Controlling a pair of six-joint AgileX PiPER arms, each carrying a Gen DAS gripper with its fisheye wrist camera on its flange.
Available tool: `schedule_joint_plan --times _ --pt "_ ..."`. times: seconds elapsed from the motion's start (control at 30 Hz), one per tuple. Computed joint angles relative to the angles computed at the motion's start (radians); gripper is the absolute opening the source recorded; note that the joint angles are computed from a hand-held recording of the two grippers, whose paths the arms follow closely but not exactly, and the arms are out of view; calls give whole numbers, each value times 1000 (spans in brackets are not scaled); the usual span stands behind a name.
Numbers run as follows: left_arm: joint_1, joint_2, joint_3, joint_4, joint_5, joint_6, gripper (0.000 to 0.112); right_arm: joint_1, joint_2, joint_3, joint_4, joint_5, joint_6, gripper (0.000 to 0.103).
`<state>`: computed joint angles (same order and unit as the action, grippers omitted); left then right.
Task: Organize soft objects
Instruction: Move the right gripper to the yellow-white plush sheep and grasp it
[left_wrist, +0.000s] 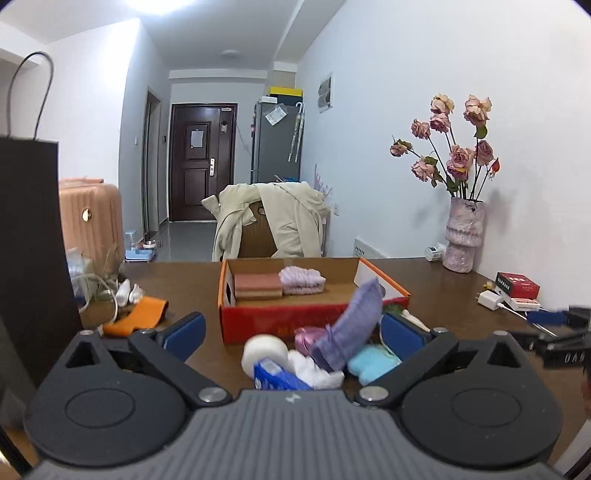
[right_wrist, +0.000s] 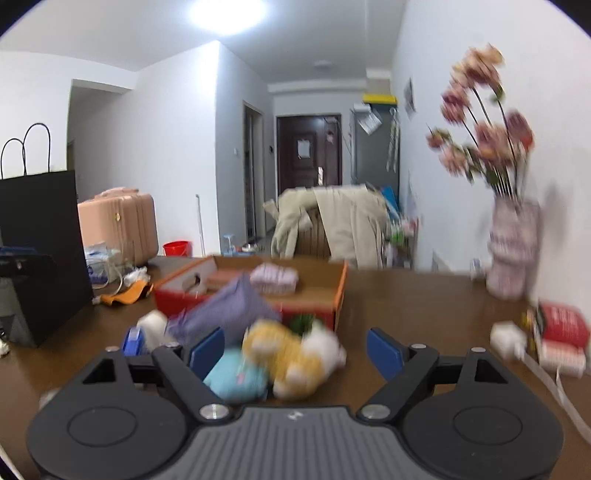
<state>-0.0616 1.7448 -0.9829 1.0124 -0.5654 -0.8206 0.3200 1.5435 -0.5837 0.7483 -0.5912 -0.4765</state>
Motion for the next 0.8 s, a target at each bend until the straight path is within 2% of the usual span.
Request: schedule_joint_plan --times 0.1,0.17,0.23,0.3,0.43,0.6,0.67,0.8 --pt "-21 -5 45 -91 39 107 103 66 17 88 53 -90 66 84" --pt "-41 -2 45 -103 77 105 103 49 22 126 -21 -62 183 84" --pt "-57 3 48 -129 86 121 103 38 29 143 -59 -40 216 84" --pt "-79 8 43 -140 97 121 103 32 37 152 -68 -41 224 84" --pt "-128 31 14 -138 129 108 103 -13 53 164 -198 -47 357 84" --pt "-195 117 -113 16 172 -134 103 -104 91 131 -369 -26 487 84" --pt "-229 163 -184 94 199 -240 99 -150 115 99 -427 -3 533 83" --pt "-283 280 -370 389 214 -585 80 -223 167 36 -552 18 602 83"
